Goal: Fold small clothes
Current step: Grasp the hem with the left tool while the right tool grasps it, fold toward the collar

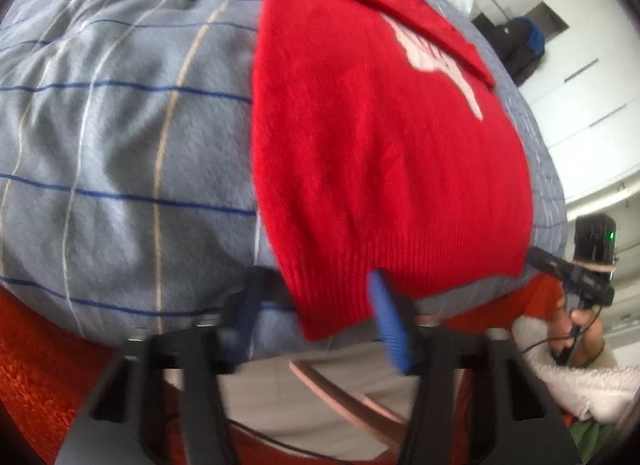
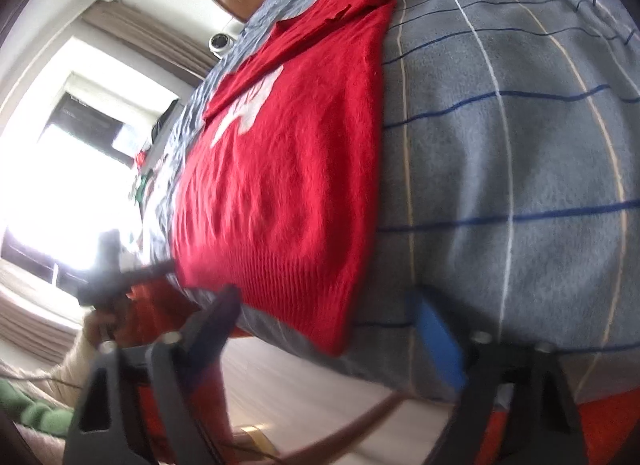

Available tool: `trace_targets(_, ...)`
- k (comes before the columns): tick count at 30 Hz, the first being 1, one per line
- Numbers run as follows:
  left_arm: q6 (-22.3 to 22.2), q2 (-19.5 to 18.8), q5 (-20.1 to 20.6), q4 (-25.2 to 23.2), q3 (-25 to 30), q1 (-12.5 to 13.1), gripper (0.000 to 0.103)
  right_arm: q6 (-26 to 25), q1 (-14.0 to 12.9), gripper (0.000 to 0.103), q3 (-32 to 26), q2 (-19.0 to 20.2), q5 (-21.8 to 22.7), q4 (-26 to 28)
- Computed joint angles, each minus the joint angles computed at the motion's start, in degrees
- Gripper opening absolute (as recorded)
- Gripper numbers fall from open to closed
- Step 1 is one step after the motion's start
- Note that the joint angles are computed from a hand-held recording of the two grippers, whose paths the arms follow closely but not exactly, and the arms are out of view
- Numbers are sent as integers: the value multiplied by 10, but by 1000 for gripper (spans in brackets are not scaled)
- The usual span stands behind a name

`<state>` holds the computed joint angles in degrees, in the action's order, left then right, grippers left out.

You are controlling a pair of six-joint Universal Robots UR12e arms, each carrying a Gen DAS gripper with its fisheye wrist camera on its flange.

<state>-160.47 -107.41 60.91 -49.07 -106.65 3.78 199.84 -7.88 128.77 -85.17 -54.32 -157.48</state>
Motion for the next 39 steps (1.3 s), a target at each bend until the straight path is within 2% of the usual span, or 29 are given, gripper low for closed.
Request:
trace_targets(1,7,0,-5,-12,1,2,6,-9,4,32,-6,1,-6,21)
trace_targets(2,10,1,-10,-21,1,4,5,-14,6,9,-8,1,-13,33)
trace_targets(3,10,4,-12,-21,-4,5,4,-9,8,6,-8,0,-16,36)
trace_targets(6,3,16,-32,-23,-13,14,3,17,2,6,-3,-1,6,10)
trace_targets(8,-4,23,-74,-18,-17,26,3,38,-6,6,5,-4,31,-21)
trace_targets(9,-9,25,-97,-8,-17,33,3,56,-10,6,7,-1,48,-52)
trace_targets(13,-47,15,-160,51,-2,45,3,102,-11,6,-7,20,69,-140)
trace_targets(16,-92,-15,-173,93,37,40,3,127,-13,6,-31,45,67,-195)
trace_targets(19,-152,-58,-159,168,86,15,3,119,-13,6,-73,74,36,-214)
trace_targets(22,-200,-107,-127,199,156,-15,3,117,-18,6,-120,111,12,-226)
trace_targets(24,-218,-136,-101,196,204,-31,3,129,-20,6,-163,147,-4,-231)
trace_targets(26,-237,-172,-76,185,260,-46,3,128,-35,6,-185,164,-6,-225)
trace_targets(30,-261,-230,-25,164,350,-70,3,143,-44,6,-261,223,-32,-188)
trace_targets(32,-253,-257,16,141,395,-82,8,157,-45,6,-298,256,-47,-173)
trace_targets(33,-256,-267,52,136,411,-88,18,161,-49,6,-302,263,-41,-174)
trace_targets(34,-264,-269,82,138,415,-91,39,170,-49,7,-319,277,-45,-158)
trace_targets(35,-280,-271,98,144,417,-91,49,174,-49,14,-324,282,-52,-148)
trace_targets(36,-299,-270,103,156,412,-89,63,179,-48,20,-331,287,-64,-137)
trace_targets(37,-322,-263,100,178,398,-84,69,180,-46,35,-333,287,-80,-136)
trace_targets(39,-333,-250,85,200,375,-75,70,166,-43,36,-328,277,-99,-144)
